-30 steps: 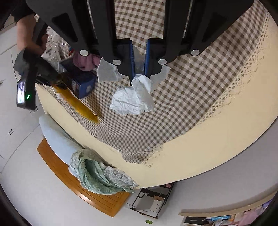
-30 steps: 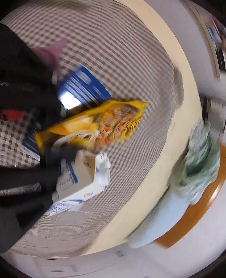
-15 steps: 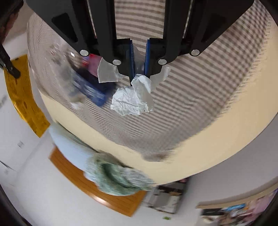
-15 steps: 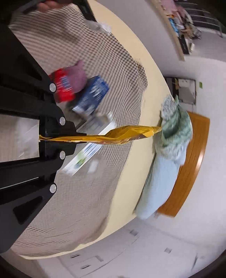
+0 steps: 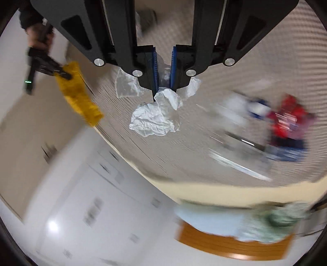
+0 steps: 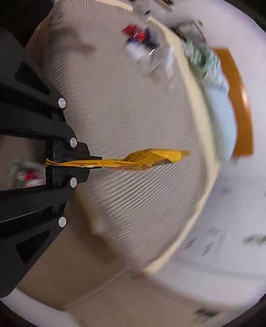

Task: Collect trash
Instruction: 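Carry the tissue and yellow snack bag down to the bin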

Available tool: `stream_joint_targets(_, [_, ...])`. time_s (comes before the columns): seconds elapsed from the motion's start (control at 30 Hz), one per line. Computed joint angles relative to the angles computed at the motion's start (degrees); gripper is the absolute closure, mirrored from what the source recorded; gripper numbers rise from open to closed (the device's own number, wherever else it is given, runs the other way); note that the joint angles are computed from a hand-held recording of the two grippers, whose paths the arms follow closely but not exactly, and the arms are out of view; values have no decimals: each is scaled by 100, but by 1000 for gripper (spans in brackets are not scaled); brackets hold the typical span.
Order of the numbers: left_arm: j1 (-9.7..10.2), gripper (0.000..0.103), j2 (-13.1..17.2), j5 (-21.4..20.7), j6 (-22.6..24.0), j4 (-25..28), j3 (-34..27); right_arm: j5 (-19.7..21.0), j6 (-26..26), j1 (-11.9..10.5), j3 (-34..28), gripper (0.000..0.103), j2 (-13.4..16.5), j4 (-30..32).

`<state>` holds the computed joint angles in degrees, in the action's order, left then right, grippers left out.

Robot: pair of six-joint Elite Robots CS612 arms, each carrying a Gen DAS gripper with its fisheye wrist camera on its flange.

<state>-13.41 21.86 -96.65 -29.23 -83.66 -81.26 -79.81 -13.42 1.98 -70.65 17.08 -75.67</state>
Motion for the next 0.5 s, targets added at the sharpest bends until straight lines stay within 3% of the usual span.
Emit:
stream_joint_targets(0.13, [-476,95,-9,-766,548,529,207,-9,262,-436,-799,102,734,1162])
stream_joint_targets(0.27, [-791,95,-9,-906,740,1035,437,41,603,-638,-898,102,1221,1850])
stream_joint_targets(0.4, [-951,95,-101,-906,499,1249,839,284,796,-608,-517,102,1409,1892])
stream_joint_targets(0.5, [-1063,95,-249,-723,406,1282,1233,682,931,-600,-131,101,1510,1741])
